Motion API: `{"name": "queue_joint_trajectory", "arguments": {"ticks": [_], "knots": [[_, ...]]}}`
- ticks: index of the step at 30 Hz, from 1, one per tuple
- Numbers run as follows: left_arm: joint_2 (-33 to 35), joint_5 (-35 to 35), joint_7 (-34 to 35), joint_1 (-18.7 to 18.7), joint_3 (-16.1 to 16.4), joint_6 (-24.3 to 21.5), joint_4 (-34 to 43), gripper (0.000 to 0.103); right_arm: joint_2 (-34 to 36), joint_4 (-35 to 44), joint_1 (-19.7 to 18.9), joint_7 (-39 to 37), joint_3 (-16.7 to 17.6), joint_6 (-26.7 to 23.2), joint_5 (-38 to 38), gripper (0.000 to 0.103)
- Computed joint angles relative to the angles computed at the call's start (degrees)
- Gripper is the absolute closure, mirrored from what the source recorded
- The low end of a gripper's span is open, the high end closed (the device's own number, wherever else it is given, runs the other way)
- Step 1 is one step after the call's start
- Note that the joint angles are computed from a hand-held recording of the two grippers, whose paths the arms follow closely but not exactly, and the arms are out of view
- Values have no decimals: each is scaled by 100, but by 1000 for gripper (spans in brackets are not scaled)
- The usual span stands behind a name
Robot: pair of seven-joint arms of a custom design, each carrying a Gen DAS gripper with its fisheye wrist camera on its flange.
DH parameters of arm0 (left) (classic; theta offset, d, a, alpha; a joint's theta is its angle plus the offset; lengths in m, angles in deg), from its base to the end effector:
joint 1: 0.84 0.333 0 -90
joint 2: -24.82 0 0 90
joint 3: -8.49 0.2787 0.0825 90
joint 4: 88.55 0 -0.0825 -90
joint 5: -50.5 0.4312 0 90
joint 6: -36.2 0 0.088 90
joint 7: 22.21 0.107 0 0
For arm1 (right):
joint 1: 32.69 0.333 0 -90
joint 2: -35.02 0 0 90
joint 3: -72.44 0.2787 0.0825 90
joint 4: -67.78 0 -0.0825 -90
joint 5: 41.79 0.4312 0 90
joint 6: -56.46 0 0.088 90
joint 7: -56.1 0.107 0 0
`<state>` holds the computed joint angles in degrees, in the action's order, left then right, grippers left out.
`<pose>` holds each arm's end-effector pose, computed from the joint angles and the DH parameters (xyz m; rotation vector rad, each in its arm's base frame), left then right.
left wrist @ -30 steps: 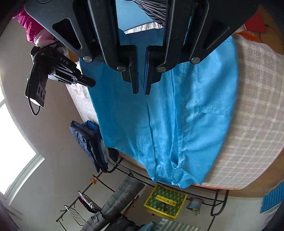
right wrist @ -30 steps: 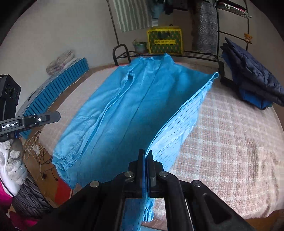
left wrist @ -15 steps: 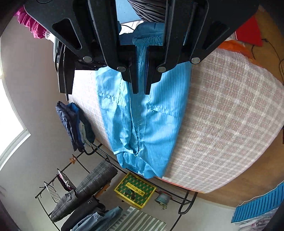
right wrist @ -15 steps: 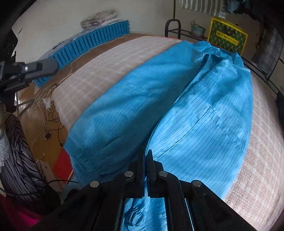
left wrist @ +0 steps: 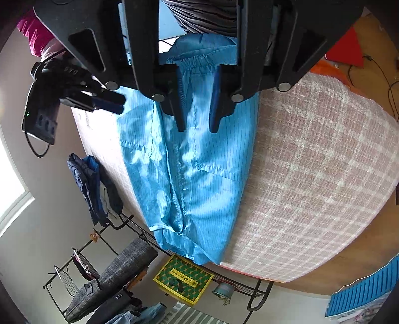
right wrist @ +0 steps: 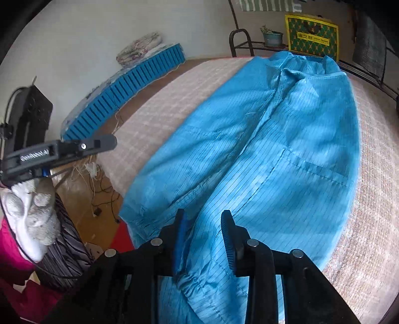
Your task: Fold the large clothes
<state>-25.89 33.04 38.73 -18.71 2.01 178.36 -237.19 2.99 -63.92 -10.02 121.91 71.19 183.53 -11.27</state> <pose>0.3758 -0.1736 0.5780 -2.2384 1.7325 -1.1733 0.4498 0.1929 0.5720 -2.1576 1.1737 0.0157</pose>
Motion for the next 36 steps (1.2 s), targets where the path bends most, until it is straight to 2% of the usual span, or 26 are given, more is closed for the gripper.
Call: {"name": "queue_joint_trajectory", "arguments": {"ticks": [4, 8, 10, 13, 15, 16, 17, 18, 22, 24, 25, 26, 27, 29, 32, 34, 36], "knots": [[100, -102, -35, -21, 77, -93, -95, 83, -169, -267, -669, 1148, 383, 512, -966, 71], [274, -443, 104, -275, 185, -36, -136, 83, 314, -18, -718, 1767, 52, 310, -895, 61], [384, -582, 234, -415, 179, 30, -100, 83, 497, 93, -811, 2020, 51, 310, -988, 58], [607, -714, 368, -550, 120, 67, 32, 83, 617, 115, -650, 1812, -231, 288, -362, 58], [774, -764, 416, -583, 81, 67, 125, 83, 664, 123, -641, 1722, -243, 278, -187, 69], [847, -755, 425, -571, 50, 46, 172, 83, 674, 120, -667, 1717, -208, 268, -214, 95], [899, -741, 418, -551, 12, 36, 206, 83, 663, 120, -734, 1798, -134, 279, -352, 102], [933, -754, 418, -547, 0, 39, 225, 83, 612, 75, -797, 1886, -84, 344, -460, 103], [1024, -765, 476, -541, -34, 38, 315, 83, 510, -39, -789, 1754, -189, 294, -440, 103], [1093, -734, 558, -546, -49, 18, 400, 83, 510, -1, -750, 1641, -249, 143, -299, 91], [1135, -699, 564, -522, -76, 17, 452, 83, 472, -14, -805, 1710, -177, 178, -406, 86], [1132, -661, 550, -495, -112, 29, 466, 83, 423, -31, -894, 1854, -42, 276, -654, 76], [1112, -617, 529, -465, -145, 46, 461, 83, 347, -71, -966, 1971, 72, 392, -907, 74], [1036, -507, 464, -396, -201, 76, 409, 83, 170, -172, -983, 2057, 144, 618, -1166, 74], [1039, -402, 476, -371, -182, 90, 369, 83, 17, -278, -728, 1637, -43, 1043, -999, 74], [1121, -393, 475, -375, -163, 71, 370, 83, 41, -244, -525, 1282, -144, 1138, -839, 74], [1220, -382, 428, -354, -180, 66, 359, 83, 186, -176, -553, 1326, 30, 1238, -1032, 74]]}}
